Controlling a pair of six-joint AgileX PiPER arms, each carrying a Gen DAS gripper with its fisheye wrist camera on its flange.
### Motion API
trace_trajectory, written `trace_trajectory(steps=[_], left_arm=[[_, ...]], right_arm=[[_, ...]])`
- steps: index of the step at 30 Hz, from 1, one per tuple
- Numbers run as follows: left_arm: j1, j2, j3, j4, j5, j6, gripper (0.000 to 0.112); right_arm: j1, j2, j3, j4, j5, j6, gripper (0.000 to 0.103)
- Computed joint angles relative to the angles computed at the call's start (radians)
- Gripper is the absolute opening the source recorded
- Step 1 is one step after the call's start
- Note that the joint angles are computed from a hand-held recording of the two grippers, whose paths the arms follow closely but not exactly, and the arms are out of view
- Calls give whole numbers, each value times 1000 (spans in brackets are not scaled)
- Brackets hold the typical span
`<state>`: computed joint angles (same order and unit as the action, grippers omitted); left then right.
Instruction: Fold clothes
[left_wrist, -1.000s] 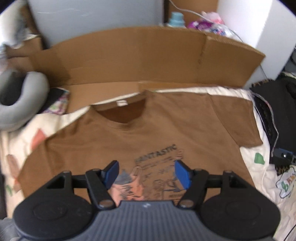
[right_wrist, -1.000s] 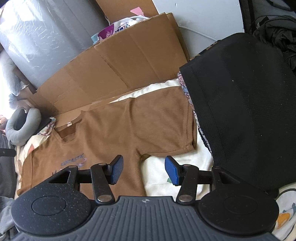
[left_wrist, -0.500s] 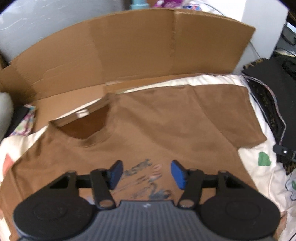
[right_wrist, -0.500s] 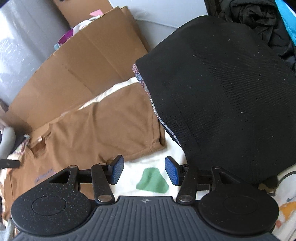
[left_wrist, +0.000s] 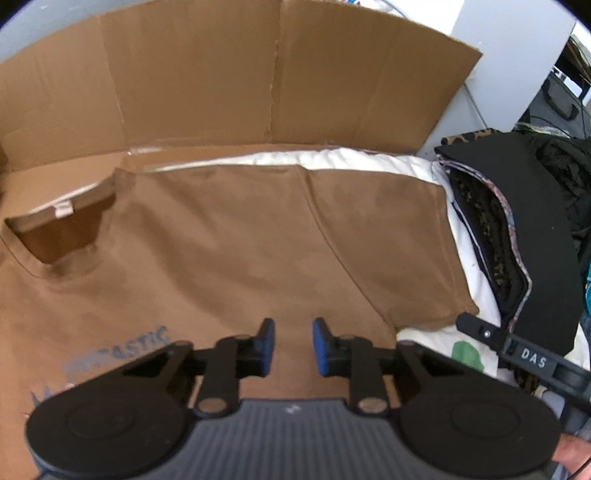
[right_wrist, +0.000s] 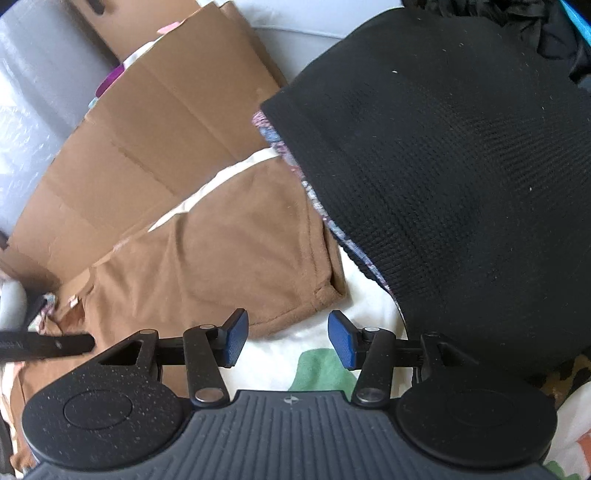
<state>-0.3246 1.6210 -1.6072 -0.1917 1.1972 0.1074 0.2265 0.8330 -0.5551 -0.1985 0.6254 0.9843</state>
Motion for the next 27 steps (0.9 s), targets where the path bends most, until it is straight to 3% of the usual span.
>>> trace_trajectory(steps=[2,8,9,12,16,21,27], left_arm=[[-8,-3,33,-16,-21,-6,17],[-43,-4,123,-53,-96,-12,15],[-47,-1,133,-61,-106,-18,14],[-59,3,164,-96,-130,-26,12],[-79,2,201,-122,-159,-42,11],[-89,-3,238,-150,-193,-46,9],[-98,1,261,-185,-243,-42,4]], right_arm=[[-22,29,-11,27,6,-11,47],[-82,113,-32,98,-37,-49,45],[-90,130,-35,107,-50,-63,38],[-90,163,-40,82,-77,-64,31],[-98,162,-37,106,-99,-118,5],[-132,124,-43,192,-131,-273,3],[-216,107,-88,480,-168,-657,3]])
